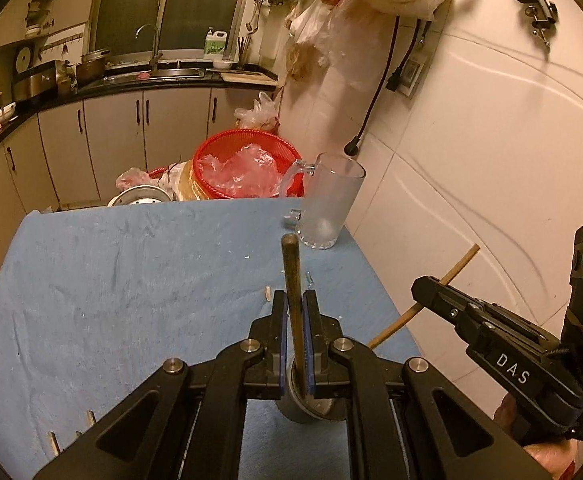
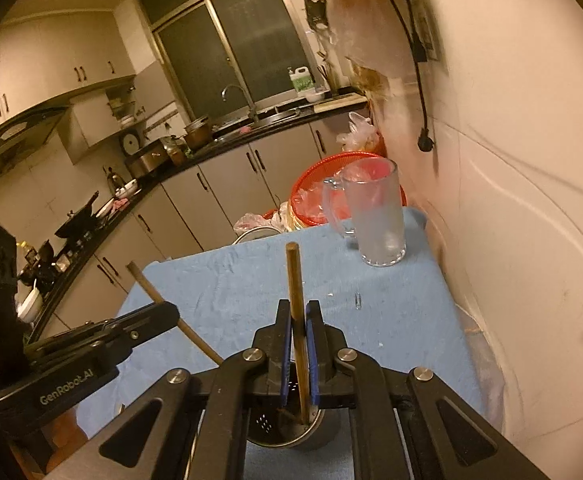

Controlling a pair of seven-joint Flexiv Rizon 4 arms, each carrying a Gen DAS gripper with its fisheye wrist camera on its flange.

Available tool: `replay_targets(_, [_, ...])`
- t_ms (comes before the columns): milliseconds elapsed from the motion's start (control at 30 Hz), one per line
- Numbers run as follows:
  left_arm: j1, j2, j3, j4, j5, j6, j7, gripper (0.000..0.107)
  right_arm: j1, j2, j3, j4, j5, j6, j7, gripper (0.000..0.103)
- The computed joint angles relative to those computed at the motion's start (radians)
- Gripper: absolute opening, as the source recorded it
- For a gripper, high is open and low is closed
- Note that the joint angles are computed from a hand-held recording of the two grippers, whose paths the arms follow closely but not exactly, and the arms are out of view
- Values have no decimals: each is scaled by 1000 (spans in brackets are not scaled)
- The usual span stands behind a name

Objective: Organize utensils
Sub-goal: 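Open the left tool over the black cup while the right tool drops its chopstick in, then close the right tool on a chopstick while the left tool grasps another chopstick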

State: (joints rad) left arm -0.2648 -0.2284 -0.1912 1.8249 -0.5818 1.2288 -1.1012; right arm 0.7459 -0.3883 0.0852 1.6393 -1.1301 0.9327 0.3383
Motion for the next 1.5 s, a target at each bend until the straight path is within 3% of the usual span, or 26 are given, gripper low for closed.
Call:
replay_targets(233, [5, 10, -2, 6, -18, 8, 15, 8, 10, 23, 7, 5, -4, -25, 6, 10])
replay_targets(400, [5, 62, -10, 59, -105, 46, 85, 8, 31, 65, 27, 15, -40, -113, 12, 24])
replay_targets(433, [2, 74, -7, 70, -116, 55, 95, 8, 41, 77, 34, 18, -52, -152, 17, 28])
replay_targets(467, [-1, 90, -5, 86, -139, 61, 115, 8, 50, 86, 43, 19, -60, -191, 20, 40])
replay_targets(500, [-4, 104, -4, 99, -166, 65, 138, 8, 65, 97, 51, 20, -74, -246, 33, 61])
replay_targets(567, [-16, 137, 6, 133, -215, 79, 182, 9, 111, 125, 65, 38, -160, -401, 106, 74])
replay_targets(700, [-47, 204, 43, 205, -313, 105, 264, 14, 183, 132, 123, 21, -182, -670, 139, 74])
replay_targets(767, [-66, 240, 67, 252, -370, 127, 310, 27, 229, 130, 148, 22, -190, -795, 190, 74])
replay_targets(833, [-83, 269, 90, 294, -403, 154, 340, 29, 250, 130, 167, 29, -184, -835, 225, 74])
replay_targets(1033, [-91, 357, 171, 432, -394, 179, 361, 30, 229, 122, 205, 84, -132, -622, 284, 74])
replay_targets(1167, [-48, 391, 221, 504, -320, 145, 314, 30, 260, 37, 193, 19, -102, -514, 134, 74])
replay_targets(1267, [-5, 397, 248, 544, -266, 121, 272, 30, 258, -17, 170, -12, -69, -349, 81, 73])
replay_targets(1367, [48, 392, 266, 562, -208, 70, 218, 30, 253, -77, 157, -59, 13, -220, 4, 56])
replay_targets(1433, [71, 388, 272, 571, -189, 52, 201, 30, 249, -108, 148, -77, 63, -149, -29, 54])
replay_targets(1500, [84, 389, 278, 582, -191, 33, 200, 30, 244, -124, 135, -84, 102, -94, -64, 45])
